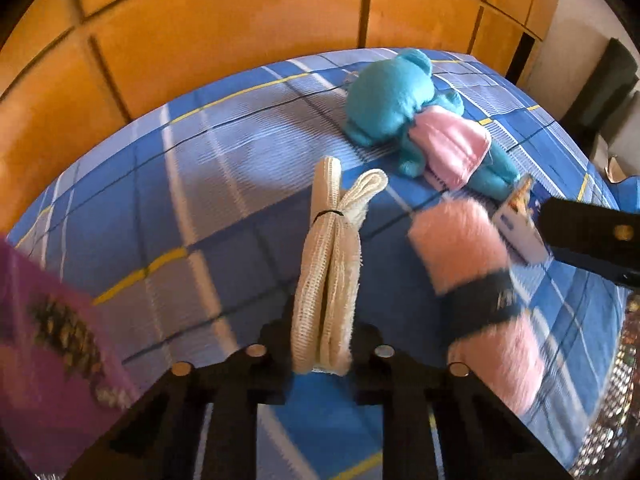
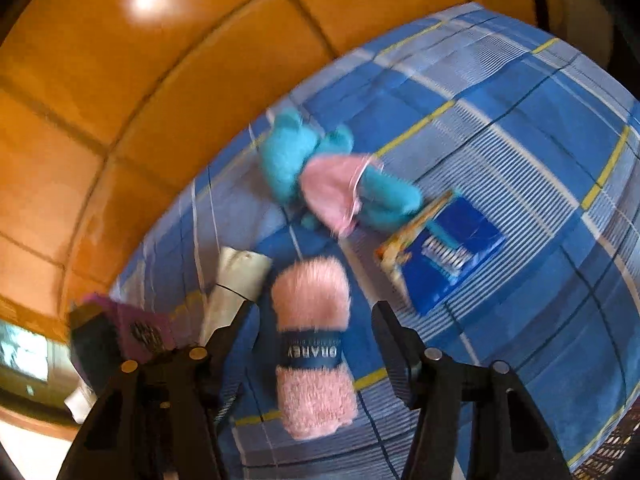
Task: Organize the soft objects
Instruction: 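Grasp the beige mesh scrubber with the left gripper while the right grasps the pink towel roll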
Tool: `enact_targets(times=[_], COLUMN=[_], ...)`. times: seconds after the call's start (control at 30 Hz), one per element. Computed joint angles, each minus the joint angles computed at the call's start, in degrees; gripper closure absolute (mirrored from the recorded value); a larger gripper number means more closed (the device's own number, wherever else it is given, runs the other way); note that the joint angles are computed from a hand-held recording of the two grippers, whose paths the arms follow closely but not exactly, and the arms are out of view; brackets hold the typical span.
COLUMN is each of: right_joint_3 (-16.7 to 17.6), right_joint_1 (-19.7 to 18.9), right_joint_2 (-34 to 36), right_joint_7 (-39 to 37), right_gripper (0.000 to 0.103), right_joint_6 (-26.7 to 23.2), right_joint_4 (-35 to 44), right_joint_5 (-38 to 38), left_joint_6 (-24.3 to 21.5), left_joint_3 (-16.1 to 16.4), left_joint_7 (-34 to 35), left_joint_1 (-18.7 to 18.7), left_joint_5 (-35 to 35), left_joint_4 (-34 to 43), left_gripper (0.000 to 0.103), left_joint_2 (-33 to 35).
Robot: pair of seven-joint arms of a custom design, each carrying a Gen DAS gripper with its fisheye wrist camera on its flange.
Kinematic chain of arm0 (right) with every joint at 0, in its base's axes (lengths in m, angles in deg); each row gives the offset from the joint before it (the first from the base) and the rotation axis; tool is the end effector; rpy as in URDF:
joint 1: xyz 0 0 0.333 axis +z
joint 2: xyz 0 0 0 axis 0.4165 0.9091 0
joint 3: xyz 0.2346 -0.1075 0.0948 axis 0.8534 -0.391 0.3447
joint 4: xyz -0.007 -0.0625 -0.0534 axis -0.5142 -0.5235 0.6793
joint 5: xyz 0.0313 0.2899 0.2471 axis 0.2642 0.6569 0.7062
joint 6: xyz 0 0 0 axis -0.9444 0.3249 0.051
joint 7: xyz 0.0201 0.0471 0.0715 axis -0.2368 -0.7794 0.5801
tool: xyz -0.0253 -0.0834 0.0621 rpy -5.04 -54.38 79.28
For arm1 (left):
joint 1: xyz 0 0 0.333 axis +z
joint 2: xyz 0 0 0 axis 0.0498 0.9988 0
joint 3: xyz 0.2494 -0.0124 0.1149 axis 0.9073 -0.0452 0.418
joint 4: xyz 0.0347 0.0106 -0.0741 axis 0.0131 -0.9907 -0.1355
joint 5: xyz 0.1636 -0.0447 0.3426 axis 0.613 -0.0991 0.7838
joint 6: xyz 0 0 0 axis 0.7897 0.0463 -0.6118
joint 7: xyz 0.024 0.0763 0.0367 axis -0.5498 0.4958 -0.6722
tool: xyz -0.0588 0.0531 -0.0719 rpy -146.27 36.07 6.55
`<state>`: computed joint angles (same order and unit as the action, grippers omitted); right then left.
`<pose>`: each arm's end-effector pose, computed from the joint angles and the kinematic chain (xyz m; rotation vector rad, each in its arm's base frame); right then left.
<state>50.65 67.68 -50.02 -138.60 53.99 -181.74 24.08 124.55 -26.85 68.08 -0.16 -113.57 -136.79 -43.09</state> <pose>0.4404 0.4583 0.3398 -0.6202 2.4890 -0.3410 0.5925 -0.2105 0.3022 -0.6775 2.8659 -0.7381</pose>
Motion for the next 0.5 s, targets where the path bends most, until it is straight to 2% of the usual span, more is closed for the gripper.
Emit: enact_targets(times=[0.1, 0.17, 0.27, 0.3, 0.4, 0.5], right_joint_3=[0.76, 1.63, 2.09, 2.26, 1.18, 0.10], right_joint_1=[-1.78, -2.93, -2.77, -2.80, -1.65, -0.67], right_joint_2=[2.18, 4.57, 8.20, 9.66, 12.10, 12.99], right_joint_7=[-6.13, -13.17, -22.38, -25.67, -31.21, -33.34], right_gripper=[0.044, 0.044, 0.044, 0.049, 0.057, 0.057], right_joint_6=[3.79, 3.95, -1.73, -3.97, -5.80, -6.58], right_joint_4=[1.50, 4.14, 9.80, 12.04, 15.56, 16.89], right_joint_5=[3.87, 8.99, 15.63, 17.80, 20.05, 21.87], left_joint_6=[0.71, -0.31, -1.42, -1.73, -2.18, -0.76], left_joint_3=[-0.32, -0.50, -0.34, -0.10, 0.91, 1.81], left_joint_7=[2.69, 4.69, 8.80, 10.16, 14.51, 18.63], left_joint_1=[1.72, 3.13, 4.63, 4.84, 5.00, 4.46], left_joint_5=[-2.22, -4.78, -9.43, -10.77, -14.38, -17.76], left_joint_4=[-2.45, -4.22, -7.21, -8.08, -10.74, -13.11], left_gripper=[0.087, 0.087, 0.087, 0.087, 0.087, 0.087], left_joint_2=[-1.49, -2.92, -5.21, -5.93, -8.08, -9.65])
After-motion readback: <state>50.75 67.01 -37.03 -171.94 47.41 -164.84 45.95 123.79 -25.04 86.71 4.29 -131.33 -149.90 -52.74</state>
